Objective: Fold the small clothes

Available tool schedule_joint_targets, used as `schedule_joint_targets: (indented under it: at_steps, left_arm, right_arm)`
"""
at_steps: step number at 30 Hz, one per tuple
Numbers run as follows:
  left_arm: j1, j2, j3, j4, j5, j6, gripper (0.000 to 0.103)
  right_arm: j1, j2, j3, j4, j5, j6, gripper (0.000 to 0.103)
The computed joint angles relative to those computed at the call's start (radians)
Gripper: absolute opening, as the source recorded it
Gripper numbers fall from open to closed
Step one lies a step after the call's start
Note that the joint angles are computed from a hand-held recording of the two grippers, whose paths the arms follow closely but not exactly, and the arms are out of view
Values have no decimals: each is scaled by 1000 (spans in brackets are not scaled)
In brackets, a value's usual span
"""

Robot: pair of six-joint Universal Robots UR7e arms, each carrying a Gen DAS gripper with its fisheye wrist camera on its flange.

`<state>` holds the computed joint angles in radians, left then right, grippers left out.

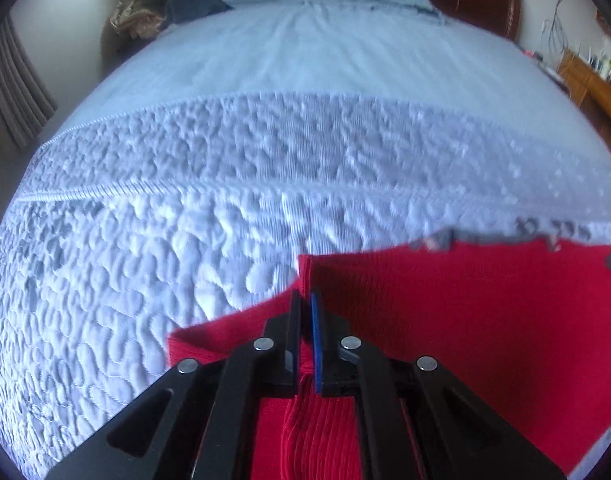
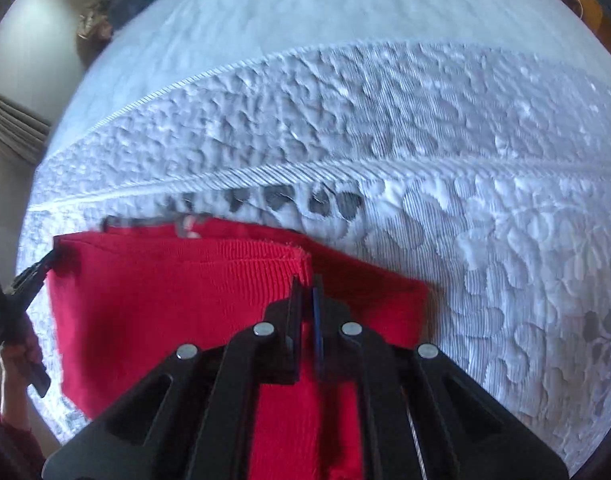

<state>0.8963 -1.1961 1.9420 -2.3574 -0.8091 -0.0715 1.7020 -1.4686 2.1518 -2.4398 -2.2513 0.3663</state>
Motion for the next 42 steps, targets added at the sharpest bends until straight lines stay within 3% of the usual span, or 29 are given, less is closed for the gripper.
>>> schedule_joint_targets:
  at_steps: [5,7,10,12,14,16,18,23,26,28,34,36,37,39,41,42]
  left_arm:
    - [16,4,23,-46,-8,-3,7]
    - [10,0,10,-3,-3,-26,15]
    - [-4,-40,-17,95,-16,-89,29]
    - [-24,-113,-16,180,-39,-152,38]
    - [-40,-201,-5,274,-83,-199,67]
    - [-62,-312,28,396,-121,-257,72]
    - [-67,-396,57,490,-173,-301,74]
    - [-51,-523,138,613,-251,-376,73]
    - [-41,-539,174,590,-302,-393,73]
    - [-29,-521,187,558,-345,-391,73]
    - [-54,-457,203,530,-292,-407,76]
    - [-55,-440,200,526,-287,-408,73]
    - [-60,-433,199,533,-284,-418,68]
    - [-52,-430,193,523,-311,-417,51]
    - [-27,-431,180,515,-367,-418,25]
    - [-5,-432,173,503,-407,-428,21]
  right_arm:
    - [-35,4,40,-64,6,-16,4]
    - [-29,-1,35,-47,3,-8,9]
    - [19,-43,31,5,-13,28,22]
    - [68,-99,36,73,-7,61,40]
    - [105,-166,58,138,21,81,46]
    - [161,-243,93,225,35,111,51]
    - [201,-314,140,299,59,152,65]
    - [188,-431,256,345,162,207,64]
    - [127,-465,303,278,238,187,64]
    - [109,-453,314,250,249,190,64]
    - [58,-405,336,151,300,150,59]
    - [68,-379,334,139,300,141,51]
    - [76,-362,334,125,305,136,48]
    - [73,-349,342,96,336,123,21]
    - [83,-343,346,85,328,131,15]
    - [89,-345,346,83,323,140,13]
